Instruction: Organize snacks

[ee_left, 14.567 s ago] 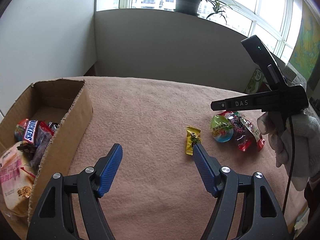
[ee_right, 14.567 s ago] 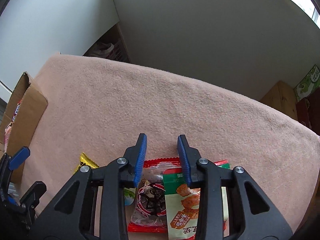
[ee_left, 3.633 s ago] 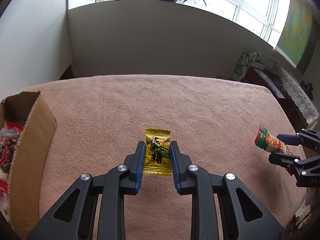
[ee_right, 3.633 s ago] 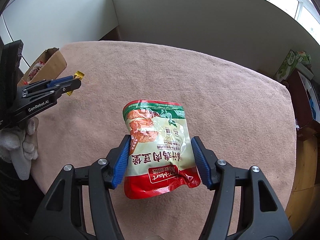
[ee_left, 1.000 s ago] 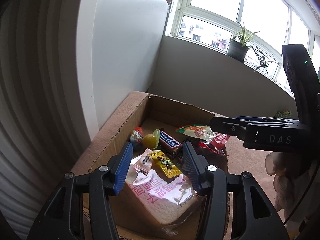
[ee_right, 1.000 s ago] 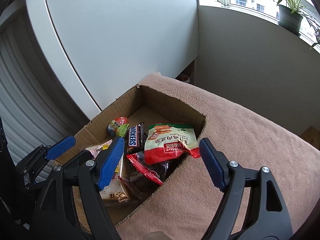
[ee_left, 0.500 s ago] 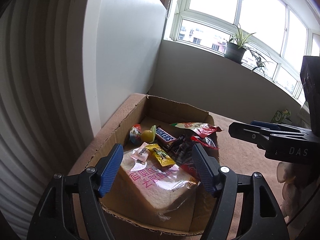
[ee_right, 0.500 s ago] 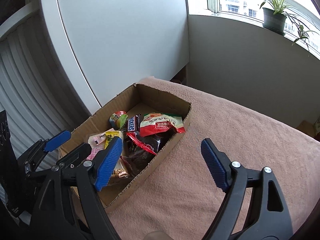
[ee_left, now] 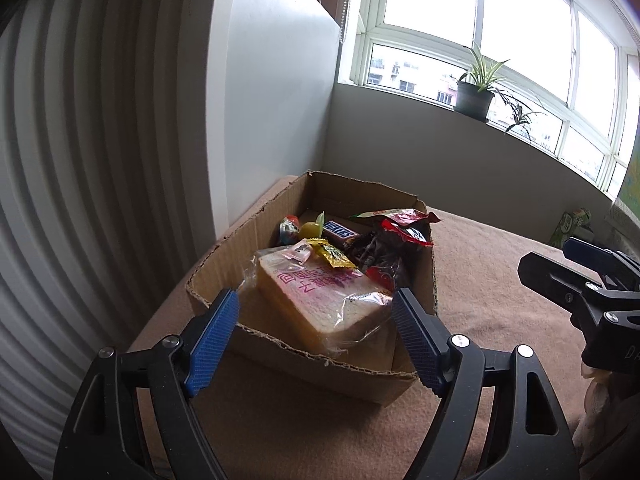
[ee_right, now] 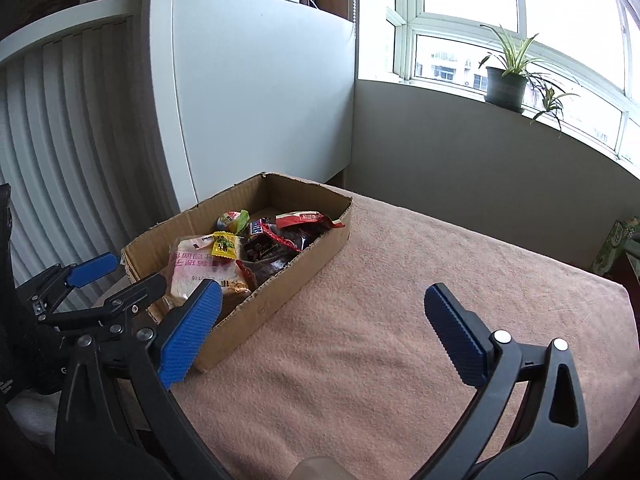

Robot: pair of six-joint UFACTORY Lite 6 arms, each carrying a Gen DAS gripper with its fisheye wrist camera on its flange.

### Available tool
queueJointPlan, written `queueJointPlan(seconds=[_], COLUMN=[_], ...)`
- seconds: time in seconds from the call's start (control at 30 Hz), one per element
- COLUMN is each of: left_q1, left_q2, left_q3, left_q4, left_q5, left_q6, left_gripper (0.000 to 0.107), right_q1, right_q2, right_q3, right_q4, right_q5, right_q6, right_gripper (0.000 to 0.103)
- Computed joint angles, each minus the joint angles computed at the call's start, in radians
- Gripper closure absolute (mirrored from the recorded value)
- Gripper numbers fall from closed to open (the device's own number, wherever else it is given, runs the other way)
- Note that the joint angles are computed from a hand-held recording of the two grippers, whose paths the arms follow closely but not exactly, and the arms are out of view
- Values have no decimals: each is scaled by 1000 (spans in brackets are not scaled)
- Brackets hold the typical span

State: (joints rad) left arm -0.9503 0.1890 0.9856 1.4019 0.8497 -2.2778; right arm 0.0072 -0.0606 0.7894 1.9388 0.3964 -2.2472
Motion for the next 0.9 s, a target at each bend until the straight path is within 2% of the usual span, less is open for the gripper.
queueJointPlan(seconds=[0.07,0.13,0.37,0.47,0.7,0.9], left_q1=[-31,-58,-95,-84,-109,-140], left_q2=[0,4,38,54,82,97], left_q3=[-9,-12,7,22,58,84], left_q4=[-14,-34,-82,-99,-107,-101], left_q5=[35,67,152,149,196,235], left_q6=[-21,-28,-44,-31,-24,-23], left_gripper=[28,28,28,28,28,28], right_q1=[-12,-34,-158,-168,-220,-207], right_q2=[-47,-66,4,15,-29,-10], right_q3=[-70,-104,-98,-82,-122,-123], right_q4=[136,190,79,26,24,48], right_q5=[21,47,196,209,288,273], right_q6=[-153,-220,-98,-57,-34,-56], right_gripper=[0,0,0,0,0,0])
